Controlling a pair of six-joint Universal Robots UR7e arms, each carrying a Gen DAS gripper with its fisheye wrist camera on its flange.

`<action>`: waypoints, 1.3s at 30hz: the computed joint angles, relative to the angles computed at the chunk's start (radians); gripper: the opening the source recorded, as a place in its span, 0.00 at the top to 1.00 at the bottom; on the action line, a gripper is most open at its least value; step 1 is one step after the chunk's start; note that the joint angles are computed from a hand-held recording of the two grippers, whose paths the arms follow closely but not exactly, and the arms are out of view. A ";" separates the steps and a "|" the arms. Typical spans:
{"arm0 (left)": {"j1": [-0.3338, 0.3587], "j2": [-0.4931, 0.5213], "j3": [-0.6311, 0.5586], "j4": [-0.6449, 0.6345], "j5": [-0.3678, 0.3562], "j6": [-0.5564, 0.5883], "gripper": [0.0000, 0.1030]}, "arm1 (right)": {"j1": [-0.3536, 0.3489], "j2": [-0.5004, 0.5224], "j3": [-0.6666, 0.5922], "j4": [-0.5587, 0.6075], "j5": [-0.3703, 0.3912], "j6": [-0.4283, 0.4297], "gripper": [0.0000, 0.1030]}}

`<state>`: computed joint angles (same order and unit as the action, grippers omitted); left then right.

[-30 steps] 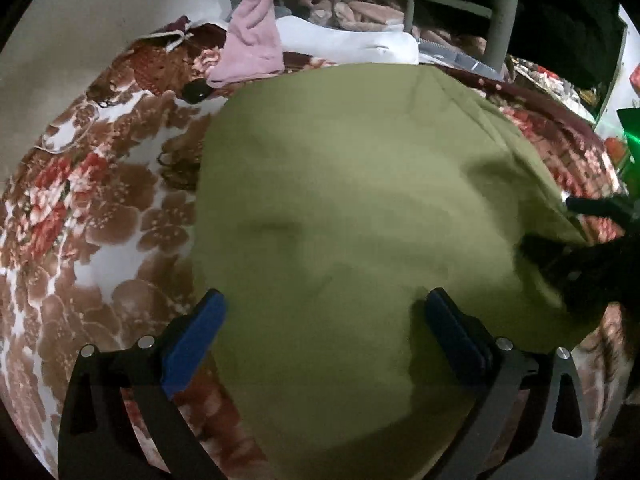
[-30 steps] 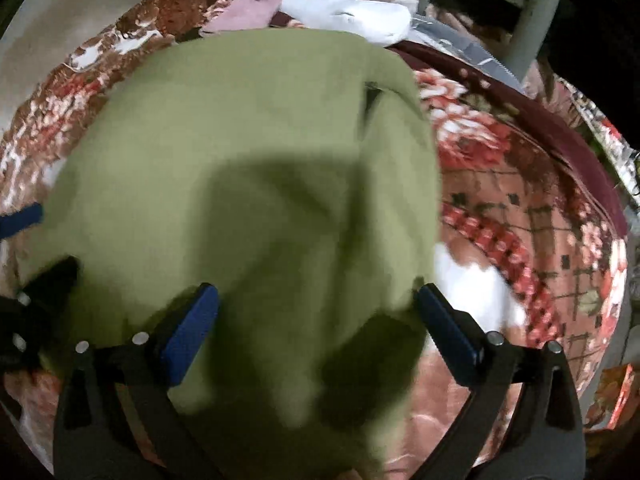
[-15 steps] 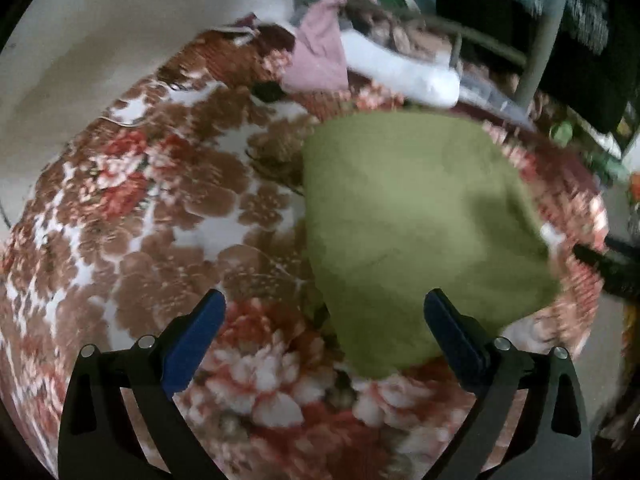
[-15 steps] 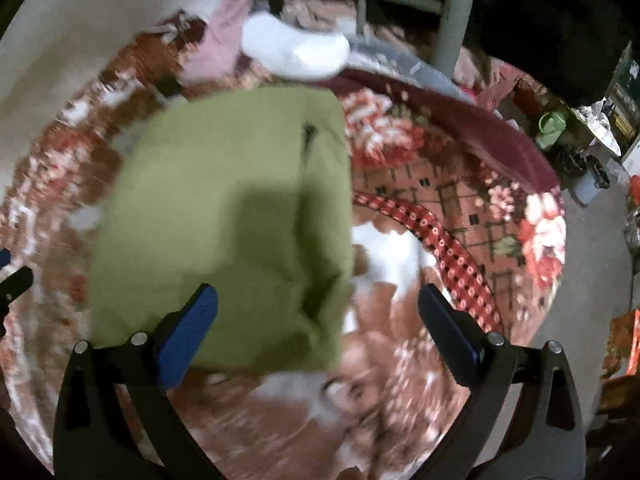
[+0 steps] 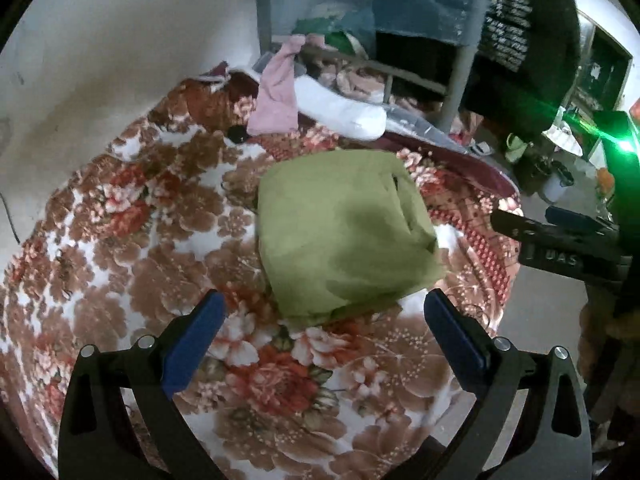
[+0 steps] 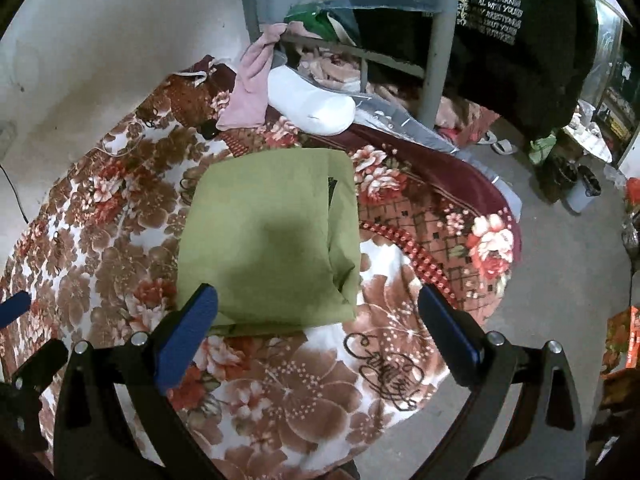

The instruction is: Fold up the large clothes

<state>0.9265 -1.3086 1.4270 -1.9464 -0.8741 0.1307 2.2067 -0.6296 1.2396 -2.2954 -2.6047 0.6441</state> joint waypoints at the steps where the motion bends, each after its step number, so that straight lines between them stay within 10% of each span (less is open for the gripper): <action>1: -0.008 -0.008 0.008 -0.003 0.002 0.001 0.05 | 0.009 -0.008 0.006 0.008 -0.001 0.019 0.05; 11: -0.088 -0.083 0.023 0.004 0.043 0.000 0.05 | 0.084 -0.055 0.033 0.155 -0.013 0.163 0.05; 39: -0.123 -0.077 0.038 -0.126 0.089 0.069 0.05 | 0.105 -0.054 -0.007 0.114 -0.071 0.075 0.05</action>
<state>0.8034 -1.3857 1.4652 -2.0722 -0.7854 0.1998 2.3121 -0.6840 1.2323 -2.1810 -2.6760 0.7192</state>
